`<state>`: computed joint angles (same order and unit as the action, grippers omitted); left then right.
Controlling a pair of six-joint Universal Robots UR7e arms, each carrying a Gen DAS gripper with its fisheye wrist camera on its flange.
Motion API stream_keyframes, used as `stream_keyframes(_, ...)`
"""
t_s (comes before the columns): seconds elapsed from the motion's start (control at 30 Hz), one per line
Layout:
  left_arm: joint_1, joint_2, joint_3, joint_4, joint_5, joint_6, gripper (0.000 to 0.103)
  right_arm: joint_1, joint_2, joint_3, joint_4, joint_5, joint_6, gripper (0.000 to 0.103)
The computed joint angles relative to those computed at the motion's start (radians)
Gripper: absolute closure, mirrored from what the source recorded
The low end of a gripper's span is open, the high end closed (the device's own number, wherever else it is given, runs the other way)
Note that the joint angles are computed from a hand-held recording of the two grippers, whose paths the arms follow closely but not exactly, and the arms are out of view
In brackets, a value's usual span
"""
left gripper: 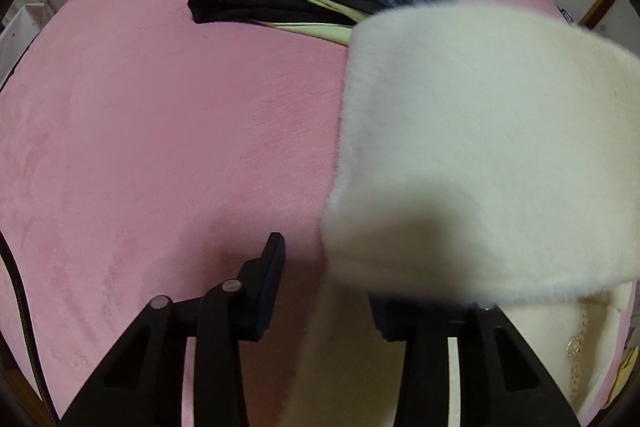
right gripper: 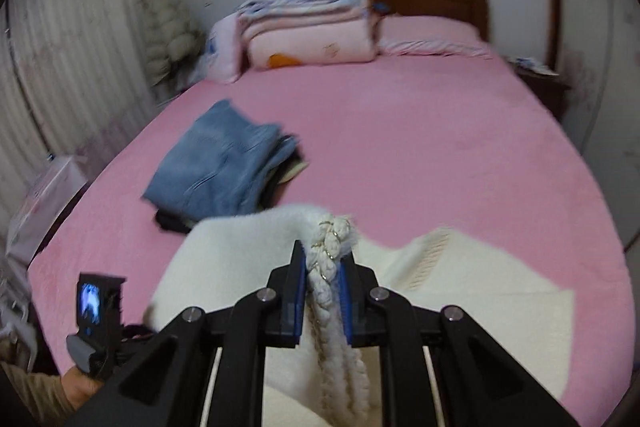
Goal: Fold large clothes
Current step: 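Grasp the braided front edge with the right tool while the left tool grasps the cardigan side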
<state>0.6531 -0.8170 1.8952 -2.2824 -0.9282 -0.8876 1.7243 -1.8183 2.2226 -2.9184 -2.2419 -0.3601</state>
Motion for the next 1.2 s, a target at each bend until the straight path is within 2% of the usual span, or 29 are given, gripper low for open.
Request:
stream_keyframes(0.07, -0.005, 0.007, -0.005, 0.003, 0.003, 0.014, 0.066, -0.046, -0.026, 0.005, 0.019, -0.036, 0.021, 0.089)
stream_keyframes(0.17, -0.016, 0.016, -0.010, 0.029, 0.008, 0.037, 0.067, -0.139, -0.083, 0.032, 0.100, -0.031, 0.082, 0.089)
stream_keyframes(0.27, -0.009, 0.006, -0.019, 0.052, -0.037, 0.078, 0.067, -0.221, -0.127, 0.064, 0.195, -0.002, 0.144, 0.089)
stream_keyframes(0.33, -0.009, 0.004, -0.034, 0.073, -0.083, 0.122, 0.064, -0.245, -0.143, 0.095, 0.207, -0.003, 0.153, 0.089)
stream_keyframes(0.47, -0.009, -0.042, -0.043, 0.081, -0.156, 0.253, 0.053, -0.247, -0.175, 0.117, 0.241, 0.016, 0.172, 0.089)
stream_keyframes(0.5, -0.009, -0.049, -0.049, 0.072, -0.161, 0.279, 0.047, -0.244, -0.171, 0.114, 0.238, 0.017, 0.171, 0.089)
stream_keyframes(0.57, -0.005, -0.052, -0.068, 0.044, -0.151, 0.318, 0.036, -0.246, -0.181, 0.112, 0.243, 0.029, 0.168, 0.089)
stream_keyframes(0.63, -0.002, -0.036, -0.101, 0.013, -0.109, 0.333, 0.026, -0.239, -0.183, 0.116, 0.240, 0.033, 0.174, 0.089)
stream_keyframes(0.8, 0.055, 0.100, -0.252, -0.027, -0.049, 0.389, 0.026, -0.210, -0.208, 0.120, 0.230, 0.041, 0.177, 0.090)
stream_keyframes(0.9, 0.097, 0.195, -0.364, 0.038, -0.017, 0.398, 0.026, -0.181, -0.224, 0.122, 0.213, 0.044, 0.170, 0.090)
stream_keyframes(1.03, 0.123, 0.245, -0.411, 0.028, -0.013, 0.403, 0.026, -0.160, -0.234, 0.117, 0.202, 0.048, 0.166, 0.090)
stream_keyframes(1.07, 0.124, 0.246, -0.405, -0.009, -0.021, 0.421, 0.030, -0.160, -0.232, 0.116, 0.199, 0.047, 0.165, 0.090)
stream_keyframes(1.13, 0.123, 0.252, -0.402, -0.057, -0.028, 0.464, 0.086, -0.168, -0.224, 0.111, 0.201, 0.045, 0.162, 0.090)
stream_keyframes(1.2, 0.108, 0.257, -0.404, -0.059, 0.020, 0.471, 0.092, -0.183, -0.213, 0.111, 0.191, 0.041, 0.168, 0.090)
